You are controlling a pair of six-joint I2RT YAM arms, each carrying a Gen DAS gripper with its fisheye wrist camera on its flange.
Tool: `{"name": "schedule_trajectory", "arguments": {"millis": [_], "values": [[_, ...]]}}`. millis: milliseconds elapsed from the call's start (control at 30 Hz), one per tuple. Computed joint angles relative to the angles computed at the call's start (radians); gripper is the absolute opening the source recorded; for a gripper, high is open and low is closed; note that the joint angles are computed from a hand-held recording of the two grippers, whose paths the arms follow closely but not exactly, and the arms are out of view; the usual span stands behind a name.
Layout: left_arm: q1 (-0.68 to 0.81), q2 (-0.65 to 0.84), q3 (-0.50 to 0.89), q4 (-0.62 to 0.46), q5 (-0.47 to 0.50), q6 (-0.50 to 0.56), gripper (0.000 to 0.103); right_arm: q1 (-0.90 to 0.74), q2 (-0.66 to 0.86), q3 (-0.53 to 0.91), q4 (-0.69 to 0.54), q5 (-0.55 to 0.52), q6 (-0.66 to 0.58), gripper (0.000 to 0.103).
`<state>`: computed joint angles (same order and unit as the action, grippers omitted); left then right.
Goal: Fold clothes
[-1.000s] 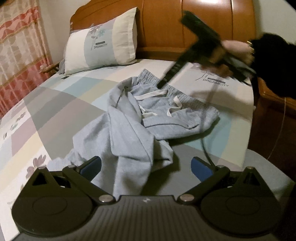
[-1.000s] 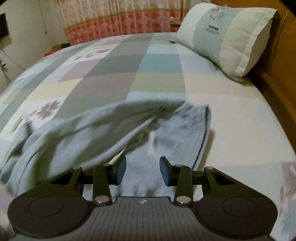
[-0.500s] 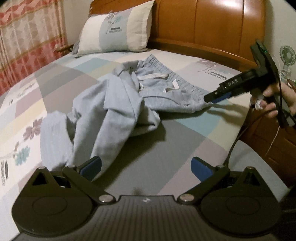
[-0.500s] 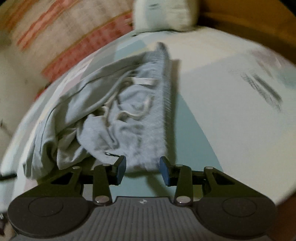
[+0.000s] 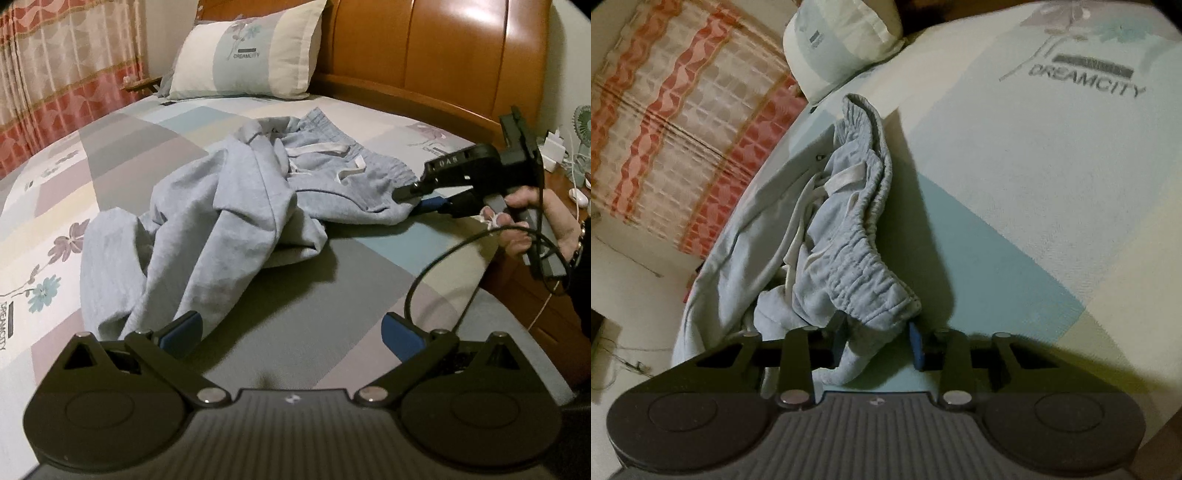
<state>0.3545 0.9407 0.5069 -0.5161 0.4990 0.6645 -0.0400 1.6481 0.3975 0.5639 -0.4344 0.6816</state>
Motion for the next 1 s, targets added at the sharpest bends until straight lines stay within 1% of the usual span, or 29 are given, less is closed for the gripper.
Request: {"name": "schedule_trajectory", "arguments": {"millis": [133,267,333,433,500,600,633,700,733,767,867,933,1000], "values": [[0.008,-0.004,0.006,-0.012,0.006,0.003,0.102,0.015,-0.116,0.0,-0.139,0.083,-0.039,0.029],[0.042,-0.012,0.019,-0.04,0.026,0.031,0.102,-0.043,-0.262,-0.012,-0.275,0.095,-0.094,0.024],[0.066,-0.013,0.026,-0.054,0.041,0.047,0.102,-0.068,-0.319,-0.009,-0.336,0.114,-0.121,0.023],[0.105,-0.013,0.038,-0.068,0.061,0.073,0.102,-0.099,-0.354,0.012,-0.419,0.143,-0.159,0.023],[0.131,-0.009,0.045,-0.071,0.071,0.085,0.102,-0.111,-0.324,0.048,-0.476,0.141,-0.18,0.023],[0.161,0.0,0.047,-0.059,0.073,0.102,0.102,-0.079,-0.349,0.055,-0.534,0.178,-0.213,0.028],[0.17,0.002,0.046,-0.053,0.073,0.108,0.102,-0.06,-0.378,0.051,-0.561,0.208,-0.228,0.031],[0.183,0.005,0.027,-0.023,0.076,0.121,0.102,-0.02,-0.449,0.034,-0.608,0.267,-0.246,0.032],[0.184,0.01,0.018,0.0,0.074,0.125,0.102,-0.004,-0.483,0.026,-0.627,0.289,-0.249,0.036],[0.181,0.009,0.002,0.028,0.066,0.131,0.102,0.01,-0.511,0.019,-0.639,0.304,-0.25,0.042],[0.13,-0.002,-0.056,0.131,-0.009,0.121,0.102,0.066,-0.59,0.005,-0.683,0.342,-0.259,0.05],[0.085,0.008,-0.09,0.207,-0.076,0.111,0.102,0.135,-0.632,0.003,-0.712,0.389,-0.263,0.053],[0.047,0.031,-0.11,0.26,-0.138,0.098,0.102,0.196,-0.651,0.002,-0.717,0.392,-0.269,0.055]]}}
